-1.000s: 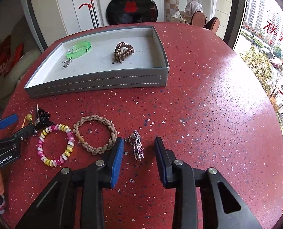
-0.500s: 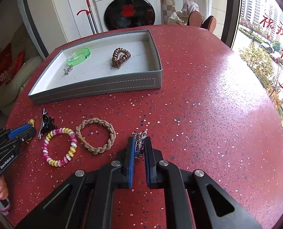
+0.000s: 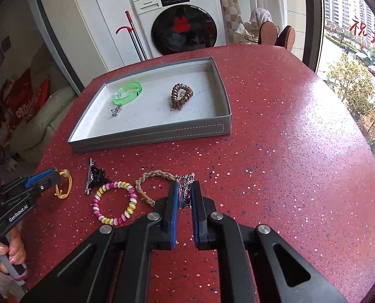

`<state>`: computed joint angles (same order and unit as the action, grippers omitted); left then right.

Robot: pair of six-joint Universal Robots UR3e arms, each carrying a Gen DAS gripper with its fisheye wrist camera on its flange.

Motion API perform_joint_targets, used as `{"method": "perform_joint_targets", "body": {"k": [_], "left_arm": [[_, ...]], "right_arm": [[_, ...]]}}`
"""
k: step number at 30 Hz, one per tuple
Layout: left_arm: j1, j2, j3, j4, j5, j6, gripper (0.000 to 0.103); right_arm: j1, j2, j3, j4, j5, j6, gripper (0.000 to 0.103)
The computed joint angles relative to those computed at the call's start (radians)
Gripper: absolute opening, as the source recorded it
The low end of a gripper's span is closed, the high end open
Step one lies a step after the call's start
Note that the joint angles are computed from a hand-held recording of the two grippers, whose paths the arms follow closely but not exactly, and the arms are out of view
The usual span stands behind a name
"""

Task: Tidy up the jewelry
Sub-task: 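Carry the hair tie and silver charm over the tray with both tools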

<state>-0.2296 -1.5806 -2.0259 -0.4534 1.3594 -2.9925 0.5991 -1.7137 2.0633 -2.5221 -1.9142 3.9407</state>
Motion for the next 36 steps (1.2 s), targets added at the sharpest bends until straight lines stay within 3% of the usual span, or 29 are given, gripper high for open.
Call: {"method": "perform_joint_targets", "body": {"k": [11,19,31,36], "left_arm": [[-0.017,-0.068,0.175,-0.055,-0.032,-0.031,0.036],[-0.065,-0.272,0.45,-0.11,-0.002,-0.066,0.036],[-0.112,-0.631,0.922,-0.314,0.061,-0.102,0.036],[-0.135,-0.737,1.059,-0.378,0.085,-0.093,0.036]], "right_arm": [[-0.094,0.07,-0.149,-0.026,0.066,-0.126,0.01],[-0.211,0.208,-0.278,-0.06,0.186,-0.209,0.01],[-0.323,0.456,-0.414,-0.118,0.349,-0.267,0.01],[-0.339,0.521,-0.451,-0.108,0.352,-0.283,0.01]]}}
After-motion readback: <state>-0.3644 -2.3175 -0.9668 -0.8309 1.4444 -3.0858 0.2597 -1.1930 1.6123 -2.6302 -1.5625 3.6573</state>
